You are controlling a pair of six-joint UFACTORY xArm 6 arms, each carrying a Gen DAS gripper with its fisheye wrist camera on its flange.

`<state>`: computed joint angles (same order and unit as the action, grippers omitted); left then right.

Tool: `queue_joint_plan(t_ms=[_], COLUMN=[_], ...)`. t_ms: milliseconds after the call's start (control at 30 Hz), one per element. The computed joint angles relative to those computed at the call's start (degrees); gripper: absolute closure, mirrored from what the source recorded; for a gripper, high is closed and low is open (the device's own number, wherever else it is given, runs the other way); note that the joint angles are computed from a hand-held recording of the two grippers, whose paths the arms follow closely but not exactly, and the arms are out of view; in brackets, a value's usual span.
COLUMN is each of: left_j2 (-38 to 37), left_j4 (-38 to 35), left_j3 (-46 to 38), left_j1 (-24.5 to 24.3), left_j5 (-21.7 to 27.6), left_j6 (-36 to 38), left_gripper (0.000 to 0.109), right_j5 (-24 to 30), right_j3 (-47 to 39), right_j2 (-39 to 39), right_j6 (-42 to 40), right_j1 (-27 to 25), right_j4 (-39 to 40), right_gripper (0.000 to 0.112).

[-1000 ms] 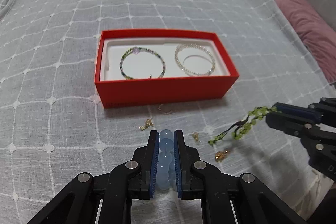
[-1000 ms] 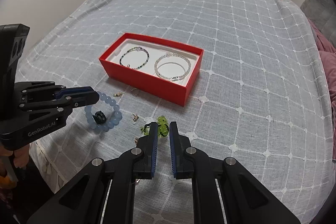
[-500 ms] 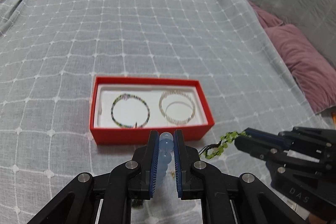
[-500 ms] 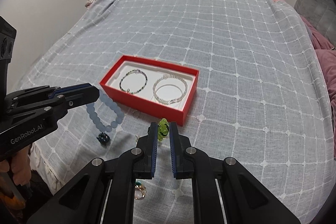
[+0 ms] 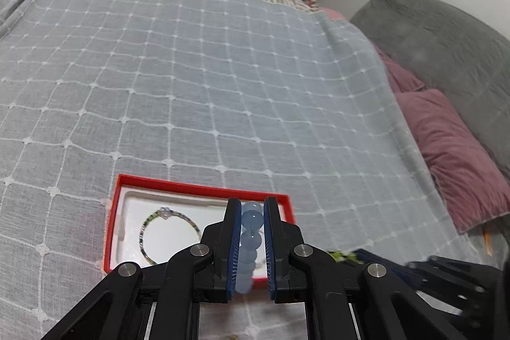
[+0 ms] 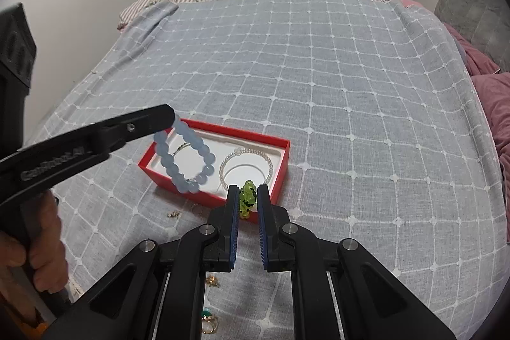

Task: Organize jewelry
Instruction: 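Carry the blue bracelet and green strand into the red box with both grippers, then open both grippers and withdraw them from the box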

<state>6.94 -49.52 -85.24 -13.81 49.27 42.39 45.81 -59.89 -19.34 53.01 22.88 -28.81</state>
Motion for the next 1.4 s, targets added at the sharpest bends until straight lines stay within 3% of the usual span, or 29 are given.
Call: queue_joint_plan(t_ms=[200, 433, 733, 1233, 1333, 1400], left_j2=[3.70, 6.26, 9.36, 8.67, 7.76, 6.85], left_j4=[6.68, 9.36, 14.28, 19.82, 20.91, 20.89], left_j3=[-1.28, -2.42, -3.90, -2.00, -0.92, 0.02], left_j1=[-0.47, -0.21, 0.05, -1.04, -1.28, -1.27], left_j5=[-4.64, -7.86, -7.98, -10.74, -11.78, -12.30], left_j6=[-4.41, -6.02, -9.57, -10.37, -10.37, -9.48], left_gripper=[0.100, 0.100, 0.100, 0.099, 0.098, 0.092], right_j5=[-0.75, -3.04, -6.44, -4.62, -4.38, -4.35], right_j3=[-1.92, -5.31, -8.02, -8.88, -8.59, -8.18], right_j2=[2.01, 6.06, 11.51, 15.36, 14.36, 13.52], right_j6=[-0.49, -2.15, -3.75, -4.76, -5.55, -5.50], right_j1=[-0.55, -1.06, -2.55, -5.46, -5.13, -4.89], right_j4=[-0.93, 0.25, 3.54, 5.14, 5.45, 5.13], right_gripper=[0.101, 0.101, 0.101, 0.100, 0.089, 0.069])
